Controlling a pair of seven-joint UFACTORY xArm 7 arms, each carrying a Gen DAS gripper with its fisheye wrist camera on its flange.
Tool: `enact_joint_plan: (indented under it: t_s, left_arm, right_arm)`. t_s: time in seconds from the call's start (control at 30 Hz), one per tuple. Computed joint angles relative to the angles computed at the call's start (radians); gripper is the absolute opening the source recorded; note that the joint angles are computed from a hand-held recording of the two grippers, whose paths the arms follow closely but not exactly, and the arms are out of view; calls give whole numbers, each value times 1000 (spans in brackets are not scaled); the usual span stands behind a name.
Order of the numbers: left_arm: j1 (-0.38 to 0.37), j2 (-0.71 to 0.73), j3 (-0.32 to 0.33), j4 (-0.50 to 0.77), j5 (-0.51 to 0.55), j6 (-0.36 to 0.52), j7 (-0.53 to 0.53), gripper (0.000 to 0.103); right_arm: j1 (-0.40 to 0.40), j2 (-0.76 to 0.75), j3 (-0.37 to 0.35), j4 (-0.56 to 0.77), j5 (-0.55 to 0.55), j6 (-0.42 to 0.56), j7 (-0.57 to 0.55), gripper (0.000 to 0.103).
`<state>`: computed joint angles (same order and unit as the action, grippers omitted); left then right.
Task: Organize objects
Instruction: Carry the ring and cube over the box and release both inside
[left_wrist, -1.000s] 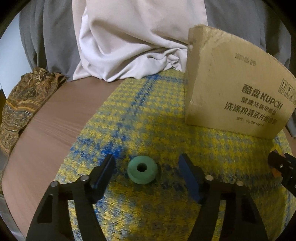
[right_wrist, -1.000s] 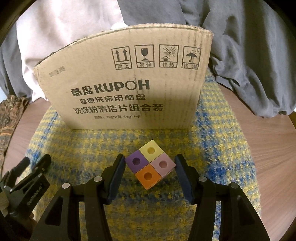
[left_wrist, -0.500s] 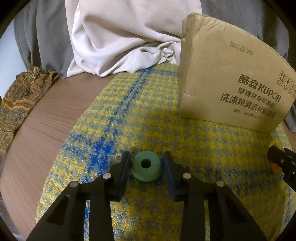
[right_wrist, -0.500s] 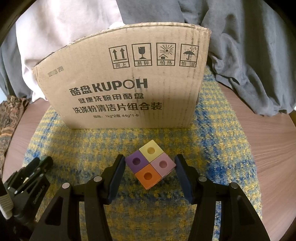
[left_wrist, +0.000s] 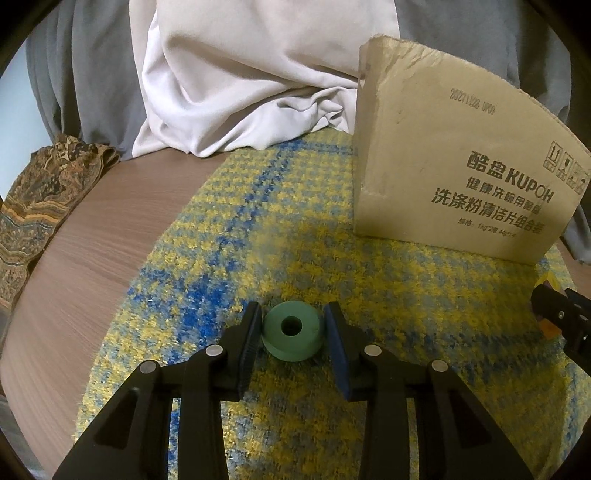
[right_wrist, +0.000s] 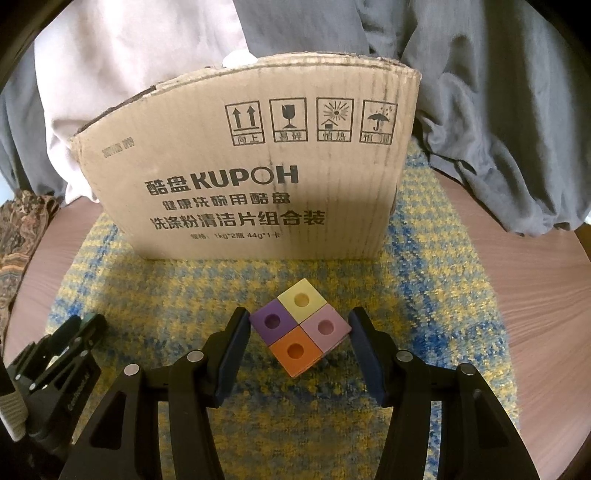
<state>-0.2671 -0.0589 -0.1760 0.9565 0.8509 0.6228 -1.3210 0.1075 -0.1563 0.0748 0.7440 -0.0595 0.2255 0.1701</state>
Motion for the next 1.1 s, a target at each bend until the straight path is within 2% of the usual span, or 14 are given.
enact_joint_plan:
  t_s: [0.5,0.83,1.1]
  left_arm:
    - [-4,-50,-30,34,17,35,24,35]
    - [-6,-76,-58,102,22,82,64,35]
    - [-6,-76,-64,170,34,84,101,35]
  right_arm:
    - [15,-96,-20,-36,53,-17,-51,55]
    - [22,-179,-33,-41,93,-23,-90,56]
    - [26,-208,-44,-20,114,-19,-115,56]
